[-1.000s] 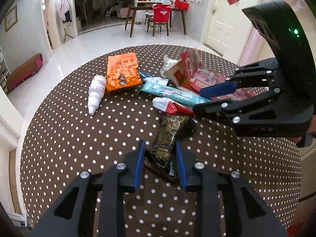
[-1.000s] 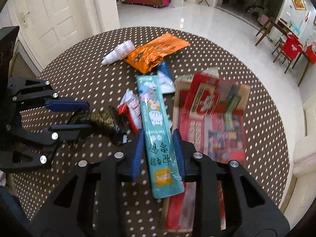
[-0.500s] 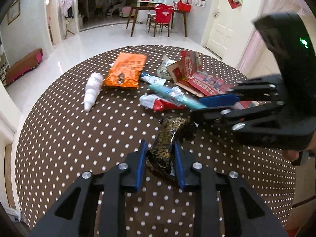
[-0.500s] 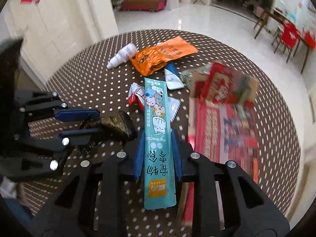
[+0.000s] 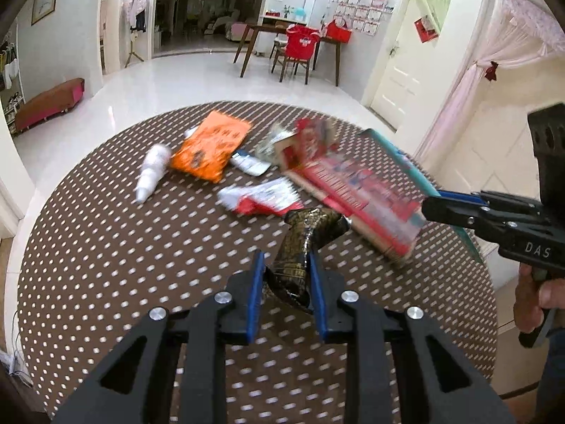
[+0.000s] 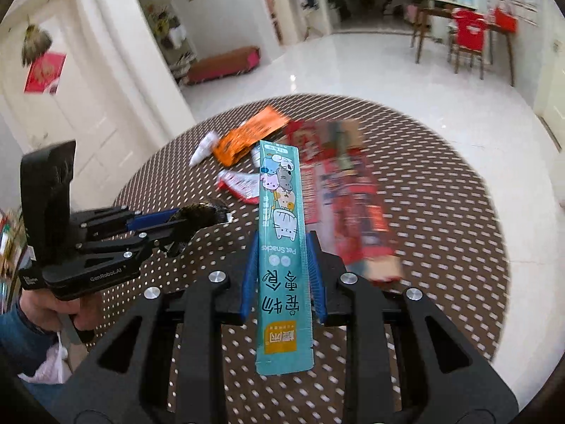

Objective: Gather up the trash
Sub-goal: 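Carry the black wrapper and teal stick over the blue bin and open both tools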

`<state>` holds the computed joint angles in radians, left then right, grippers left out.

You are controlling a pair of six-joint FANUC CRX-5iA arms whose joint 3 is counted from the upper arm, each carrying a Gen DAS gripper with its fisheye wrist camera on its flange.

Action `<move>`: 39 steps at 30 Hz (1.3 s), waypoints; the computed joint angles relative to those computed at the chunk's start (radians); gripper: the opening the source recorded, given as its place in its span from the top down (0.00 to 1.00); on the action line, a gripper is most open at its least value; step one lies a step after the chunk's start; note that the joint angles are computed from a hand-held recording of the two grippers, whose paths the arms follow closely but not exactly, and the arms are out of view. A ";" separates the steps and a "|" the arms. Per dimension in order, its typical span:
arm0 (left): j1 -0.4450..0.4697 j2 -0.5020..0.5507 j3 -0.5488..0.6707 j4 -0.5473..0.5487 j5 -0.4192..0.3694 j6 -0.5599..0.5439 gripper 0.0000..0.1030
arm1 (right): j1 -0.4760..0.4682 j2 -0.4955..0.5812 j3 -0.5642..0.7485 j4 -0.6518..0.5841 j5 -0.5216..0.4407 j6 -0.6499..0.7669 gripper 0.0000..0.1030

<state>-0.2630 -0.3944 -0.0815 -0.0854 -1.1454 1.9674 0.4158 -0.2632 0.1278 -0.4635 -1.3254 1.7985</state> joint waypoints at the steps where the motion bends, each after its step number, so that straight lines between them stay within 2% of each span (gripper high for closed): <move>1: -0.019 0.013 0.015 -0.014 0.006 0.013 0.77 | -0.015 -0.004 0.002 -0.002 0.001 -0.003 0.75; 6: -0.074 0.075 0.066 -0.027 0.039 0.032 0.77 | -0.139 -0.018 0.010 -0.022 -0.008 -0.009 0.75; 14: -0.170 0.196 0.189 -0.033 0.072 0.027 0.77 | -0.410 -0.012 0.033 -0.111 -0.047 0.019 0.75; 23: -0.240 0.389 0.373 0.021 0.109 -0.020 0.77 | -0.655 0.091 0.046 -0.141 -0.064 -0.006 0.75; 32: -0.292 0.644 0.601 0.122 0.071 -0.100 0.77 | -0.721 0.282 0.030 -0.094 -0.071 -0.083 0.74; 35: -0.306 0.745 0.702 0.144 0.026 -0.116 0.77 | -0.745 0.348 0.033 -0.107 -0.072 -0.119 0.69; 36: -0.308 0.775 0.732 0.153 0.010 -0.119 0.77 | -0.755 0.370 0.037 -0.117 -0.077 -0.132 0.50; 37: -0.311 0.805 0.760 0.163 -0.004 -0.123 0.77 | -0.771 0.391 0.040 -0.130 -0.077 -0.148 0.41; 38: -0.314 0.844 0.799 0.175 -0.027 -0.130 0.77 | -0.776 0.397 0.038 -0.133 -0.071 -0.162 0.36; 39: -0.317 0.878 0.836 0.181 -0.050 -0.134 0.77 | -0.794 0.399 0.031 -0.144 -0.071 -0.162 0.36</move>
